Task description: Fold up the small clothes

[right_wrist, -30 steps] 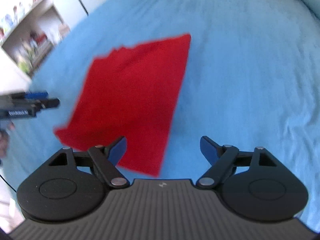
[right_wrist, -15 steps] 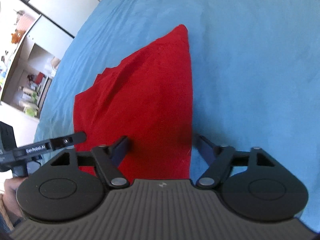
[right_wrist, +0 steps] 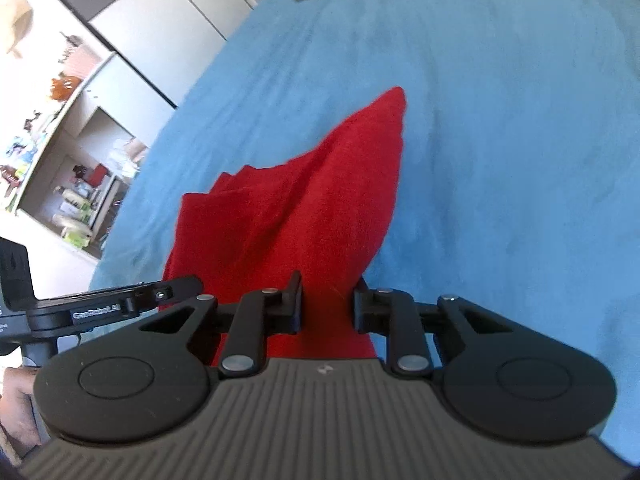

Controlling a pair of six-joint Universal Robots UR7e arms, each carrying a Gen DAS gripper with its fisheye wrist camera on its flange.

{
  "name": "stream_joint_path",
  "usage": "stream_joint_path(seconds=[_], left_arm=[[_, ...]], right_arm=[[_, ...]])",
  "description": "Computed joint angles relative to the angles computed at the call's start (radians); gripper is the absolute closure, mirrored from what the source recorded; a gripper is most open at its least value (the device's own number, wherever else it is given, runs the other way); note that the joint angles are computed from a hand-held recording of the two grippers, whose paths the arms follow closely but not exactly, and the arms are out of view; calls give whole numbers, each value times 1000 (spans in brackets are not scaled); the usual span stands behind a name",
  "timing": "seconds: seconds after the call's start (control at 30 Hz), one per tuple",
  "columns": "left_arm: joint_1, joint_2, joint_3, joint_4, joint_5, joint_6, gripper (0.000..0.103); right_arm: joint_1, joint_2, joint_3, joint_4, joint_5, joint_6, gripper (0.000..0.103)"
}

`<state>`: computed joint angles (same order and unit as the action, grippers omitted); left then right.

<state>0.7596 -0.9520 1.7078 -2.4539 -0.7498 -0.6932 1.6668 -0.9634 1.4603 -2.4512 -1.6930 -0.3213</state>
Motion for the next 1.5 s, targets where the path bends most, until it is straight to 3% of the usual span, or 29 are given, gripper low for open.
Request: stream_joint_path(seconds=[0.23, 0.4, 0.53, 0.6, 0.63, 0.67, 0.7, 0.77, 0.8, 0.97, 1.07, 1.23, 1.37, 1.5], left_arm=[[-169, 40, 5, 143, 15, -216, 84], [-203, 122, 36, 85, -48, -285, 84], [-208, 183, 28, 97, -39, -299, 84], [-217, 193, 29, 131, -8, -306, 75], [-228, 198, 31, 156, 16, -324, 68], [-237, 198, 32, 179, 35, -336, 49], [-247, 191, 44, 194, 57, -345, 38], [-269, 184, 57, 235, 99, -370, 29], [-279, 180, 64, 252, 107, -380, 24], [-307, 190, 97, 306, 138, -413, 21], [-310, 207, 129, 283, 155, -429, 21], [-310, 235, 171, 202, 199, -444, 18], [-355, 206, 139, 406, 251, -599, 21], [-454, 142, 88, 686, 272, -818, 20]], right_arm=[[-3, -219, 79, 137, -11, -32, 65], [-67, -361, 197, 160, -46, -98, 65], [-149, -415, 277, 127, -39, -116, 59], [-171, -427, 310, 81, -61, -125, 54], [-180, -429, 316, 73, -66, -139, 47], [-191, -437, 330, 53, -56, -159, 33], [-197, -447, 344, 32, -55, -165, 26], [-207, -476, 374, -15, -51, -208, 7], [-205, -485, 387, -37, -56, -232, 5], [-226, -545, 472, -126, -73, -359, 3], [-252, -549, 539, -246, -99, -450, 3], [-335, -546, 590, -340, 9, -492, 0], [-339, -587, 614, -381, 56, -453, 0], [-308, -725, 644, -334, 105, -433, 0]])
